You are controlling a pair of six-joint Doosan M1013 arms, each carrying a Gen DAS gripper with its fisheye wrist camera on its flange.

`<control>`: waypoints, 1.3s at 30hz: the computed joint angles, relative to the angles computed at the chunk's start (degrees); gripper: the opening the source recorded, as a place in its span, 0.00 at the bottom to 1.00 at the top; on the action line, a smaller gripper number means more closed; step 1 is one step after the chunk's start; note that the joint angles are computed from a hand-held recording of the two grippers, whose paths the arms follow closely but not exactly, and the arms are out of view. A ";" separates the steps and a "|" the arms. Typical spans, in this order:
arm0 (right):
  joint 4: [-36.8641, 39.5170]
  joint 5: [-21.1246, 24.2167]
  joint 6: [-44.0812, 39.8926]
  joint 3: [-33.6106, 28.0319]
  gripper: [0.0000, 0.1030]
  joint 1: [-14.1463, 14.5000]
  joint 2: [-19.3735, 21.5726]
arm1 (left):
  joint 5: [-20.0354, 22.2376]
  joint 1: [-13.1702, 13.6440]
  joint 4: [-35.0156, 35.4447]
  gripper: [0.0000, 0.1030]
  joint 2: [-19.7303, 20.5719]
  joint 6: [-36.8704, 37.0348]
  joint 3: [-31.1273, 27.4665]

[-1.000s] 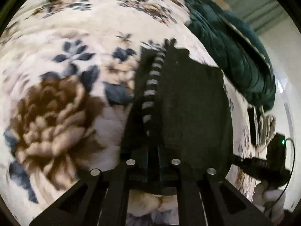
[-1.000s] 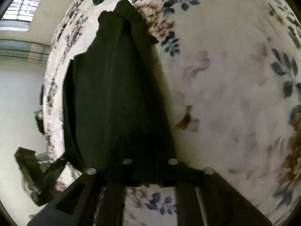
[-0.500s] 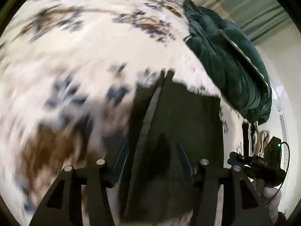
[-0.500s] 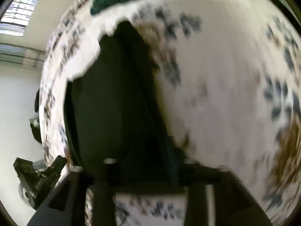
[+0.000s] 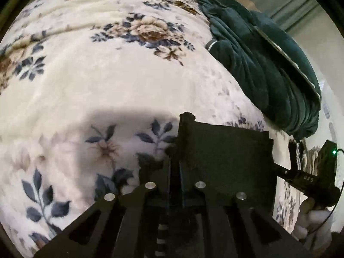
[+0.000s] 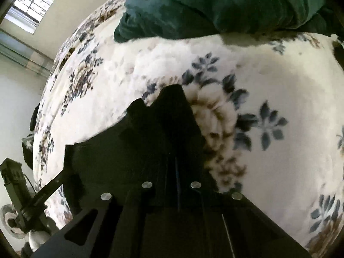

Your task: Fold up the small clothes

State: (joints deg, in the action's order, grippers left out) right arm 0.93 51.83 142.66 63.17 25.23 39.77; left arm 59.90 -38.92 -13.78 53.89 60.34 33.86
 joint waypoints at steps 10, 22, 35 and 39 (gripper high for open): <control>11.05 3.05 -3.88 -0.52 0.27 -2.69 1.50 | 0.06 1.26 -9.05 0.31 -1.74 0.87 3.39; 8.52 7.67 -8.24 2.86 0.50 -0.71 -0.45 | 2.12 -0.39 1.93 0.58 -7.19 -5.83 12.41; 25.85 4.01 -23.15 6.09 0.81 -5.74 -2.41 | -36.33 -7.62 -15.32 0.76 -24.92 -28.32 47.42; 31.97 6.37 -29.53 2.50 0.81 -7.14 1.86 | -40.19 -9.26 -16.06 0.76 -23.44 -33.65 47.91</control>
State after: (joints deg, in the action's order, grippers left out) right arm 32.90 58.21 113.13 65.67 18.09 41.63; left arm 19.71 -48.17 -29.84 30.45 26.69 81.77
